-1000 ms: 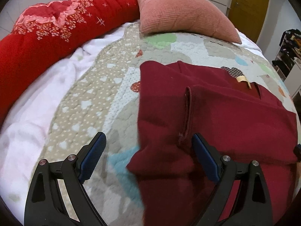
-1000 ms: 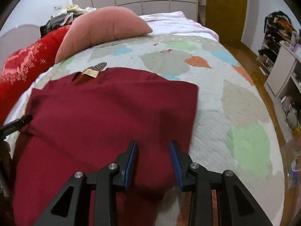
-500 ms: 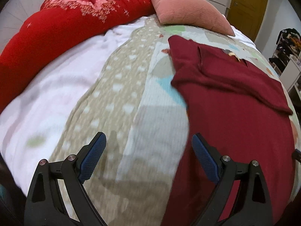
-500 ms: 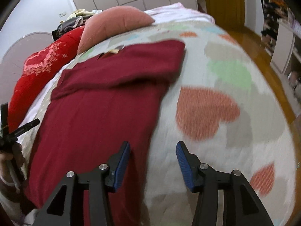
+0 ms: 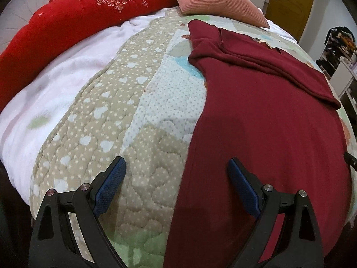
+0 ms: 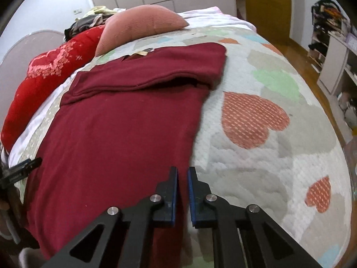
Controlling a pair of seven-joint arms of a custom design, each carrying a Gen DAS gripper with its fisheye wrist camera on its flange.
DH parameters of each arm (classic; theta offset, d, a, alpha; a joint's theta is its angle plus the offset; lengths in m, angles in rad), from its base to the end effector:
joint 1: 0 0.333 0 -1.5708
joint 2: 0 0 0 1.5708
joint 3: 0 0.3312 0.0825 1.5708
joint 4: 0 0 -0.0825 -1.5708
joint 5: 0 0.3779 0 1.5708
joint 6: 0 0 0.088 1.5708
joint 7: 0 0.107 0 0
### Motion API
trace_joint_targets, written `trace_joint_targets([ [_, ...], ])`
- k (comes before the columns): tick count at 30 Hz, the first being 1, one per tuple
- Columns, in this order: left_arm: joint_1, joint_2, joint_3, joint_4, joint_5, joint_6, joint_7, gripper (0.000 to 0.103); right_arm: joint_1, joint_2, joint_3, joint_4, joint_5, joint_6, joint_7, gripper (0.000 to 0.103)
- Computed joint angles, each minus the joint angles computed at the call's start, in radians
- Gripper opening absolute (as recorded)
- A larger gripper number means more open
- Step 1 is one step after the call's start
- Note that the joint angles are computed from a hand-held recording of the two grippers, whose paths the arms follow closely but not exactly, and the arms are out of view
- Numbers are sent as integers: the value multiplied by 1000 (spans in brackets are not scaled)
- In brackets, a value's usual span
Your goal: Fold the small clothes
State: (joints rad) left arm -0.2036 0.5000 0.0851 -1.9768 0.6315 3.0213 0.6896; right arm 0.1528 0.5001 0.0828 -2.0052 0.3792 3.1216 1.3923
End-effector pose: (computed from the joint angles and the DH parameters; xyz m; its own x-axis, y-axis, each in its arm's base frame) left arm 0.6379 -0.1250 0.2820 0.1215 -0.9919 0.0378 -0.8286 -0.1223 -0.5463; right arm 0.6412 0.1163 0.2888 0.0638 -0.9850 -0.1603 -0.8282 0.0374 -0.5592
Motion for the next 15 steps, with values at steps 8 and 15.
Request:
trace_joint_targets([
  [8, -63, -3, 66, -2, 83, -6, -95, 93, -6, -32, 10, -57, 22, 57, 16, 6],
  [15, -64, 0, 70, 3, 134, -4, -141, 93, -6, -32, 13, -71, 17, 72, 45, 6],
])
